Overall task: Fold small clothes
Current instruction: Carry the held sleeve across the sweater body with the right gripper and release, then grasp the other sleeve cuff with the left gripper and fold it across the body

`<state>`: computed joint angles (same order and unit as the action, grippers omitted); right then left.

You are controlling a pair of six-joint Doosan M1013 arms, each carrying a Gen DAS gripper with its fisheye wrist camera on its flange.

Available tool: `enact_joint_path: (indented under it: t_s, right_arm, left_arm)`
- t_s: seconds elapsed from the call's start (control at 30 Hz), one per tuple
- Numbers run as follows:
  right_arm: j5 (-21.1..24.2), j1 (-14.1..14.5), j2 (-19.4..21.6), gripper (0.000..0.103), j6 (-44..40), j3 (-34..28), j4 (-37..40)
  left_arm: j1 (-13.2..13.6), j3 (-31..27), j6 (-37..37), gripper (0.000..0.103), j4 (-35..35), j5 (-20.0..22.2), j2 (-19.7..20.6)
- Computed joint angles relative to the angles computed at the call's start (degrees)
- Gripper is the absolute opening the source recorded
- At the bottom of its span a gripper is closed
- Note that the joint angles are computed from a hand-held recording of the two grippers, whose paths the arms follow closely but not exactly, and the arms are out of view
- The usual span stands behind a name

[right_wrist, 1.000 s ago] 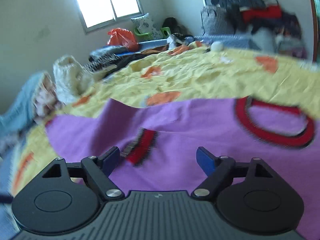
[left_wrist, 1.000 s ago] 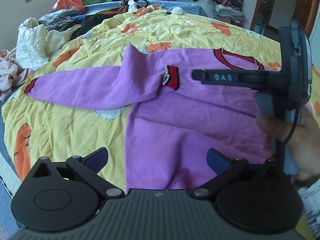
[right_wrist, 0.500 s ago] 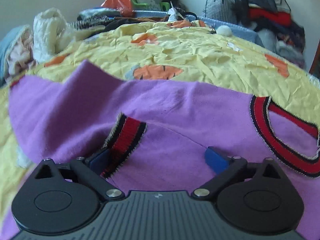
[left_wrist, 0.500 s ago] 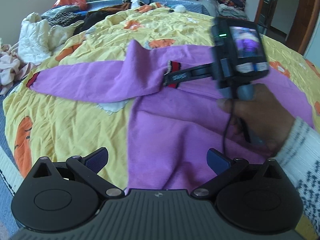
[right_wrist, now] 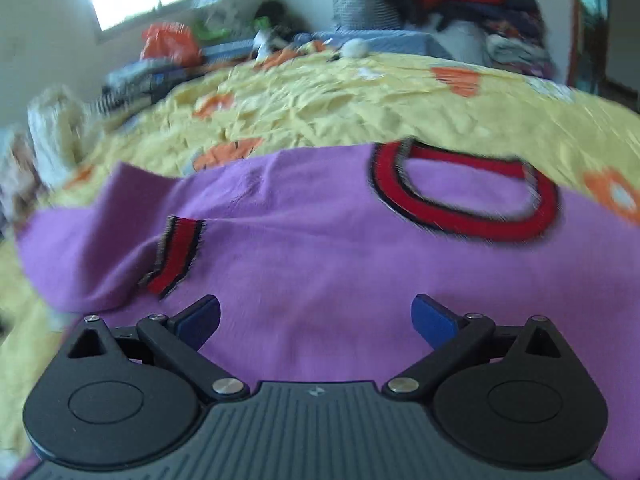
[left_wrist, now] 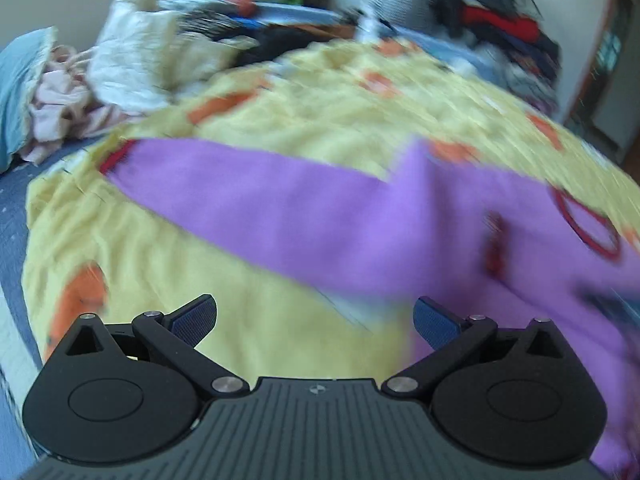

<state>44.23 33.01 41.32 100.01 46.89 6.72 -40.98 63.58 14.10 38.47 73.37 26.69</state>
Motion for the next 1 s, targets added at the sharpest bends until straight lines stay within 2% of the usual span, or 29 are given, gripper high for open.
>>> enact_joint_path:
  t_s: [0.1, 0.13, 0.17, 0.23, 0.27, 0.3, 0.37, 0.53, 0.6, 0.67, 0.73, 0.77, 0.8, 0.83, 0.87, 0.9, 1.0]
  right_arm:
    - [-6.9, -0.1, -5.8, 0.103, -0.8, 9.8, 2.3]
    - [-9.2, 0.1, -7.2, 0.103, -1.0, 12.5, 1.9]
    - [-10.7, 0.5, -8.4, 0.103, 0.6, 14.4, -0.8]
    - [-12.5, 1.9, -9.4, 0.103, 6.1, 16.5, -10.5]
    - [-13.1, 2.4, -9.7, 0.103, 7.8, 16.9, -13.8]
    - [-12.9, 2.5, -9.6, 0.103, 7.7, 16.8, -14.1]
    - [-11.8, 2.2, -9.1, 0.103, 4.2, 15.8, -8.7]
    - [-11.2, 1.9, -8.7, 0.103, 3.4, 15.3, -4.2]
    - [-11.5, 1.8, -8.8, 0.103, 2.2, 15.5, -2.5]
    - [-11.7, 1.7, -9.0, 0.103, 1.6, 16.0, -1.3]
    - [-13.1, 1.7, -9.4, 0.102, 1.1, 16.9, -0.6]
    - [-14.8, 1.7, -9.9, 0.102, 2.3, 17.8, -1.8]
    - [-15.6, 1.8, -10.1, 0.102, 3.7, 18.2, -3.5]
    - [-15.1, 1.9, -10.1, 0.102, 4.3, 18.0, -4.4]
    - [-14.6, 1.8, -10.0, 0.102, 4.4, 17.8, -4.4]
    - [-14.6, 1.7, -10.0, 0.102, 4.5, 17.9, -4.3]
    - [-12.6, 1.6, -9.5, 0.103, 7.3, 16.9, -5.8]
  left_arm:
    - [3.4, 6.3, -4.0, 0.103, 4.7, -4.0, -3.0]
    - [5.3, 7.8, -4.3, 0.103, 3.0, -6.1, -4.0]
    - [7.1, 9.8, -5.3, 0.103, 1.2, -9.6, -5.3]
    - [10.0, 14.5, -11.3, 0.103, 2.1, -17.2, -7.7]
    - [11.0, 15.8, -14.0, 0.103, 2.9, -18.5, -8.2]
    - [12.1, 16.8, -14.5, 0.103, 2.3, -19.9, -8.6]
    - [14.1, 17.4, -11.8, 0.102, -0.7, -21.8, -8.8]
    - [18.5, 21.6, -9.5, 0.102, -7.8, -35.0, -11.0]
    - [19.4, 22.2, -9.8, 0.102, -8.7, -36.9, -11.2]
    - [20.4, 24.0, -12.5, 0.098, -8.8, -41.0, -12.0]
    - [20.9, 25.4, -17.0, 0.079, -7.4, -42.9, -12.6]
    - [21.0, 25.9, -18.3, 0.056, -6.6, -43.7, -12.9]
    - [21.1, 25.7, -17.3, 0.039, -7.9, -43.0, -12.9]
    - [21.2, 25.5, -16.9, 0.033, -8.5, -41.9, -12.8]
    - [21.0, 25.3, -17.0, 0.016, -8.3, -40.7, -12.7]
    - [21.0, 25.2, -17.6, 0.004, -7.9, -39.5, -12.8]
    - [20.1, 25.1, -20.3, 0.003, -4.1, -37.2, -12.9]
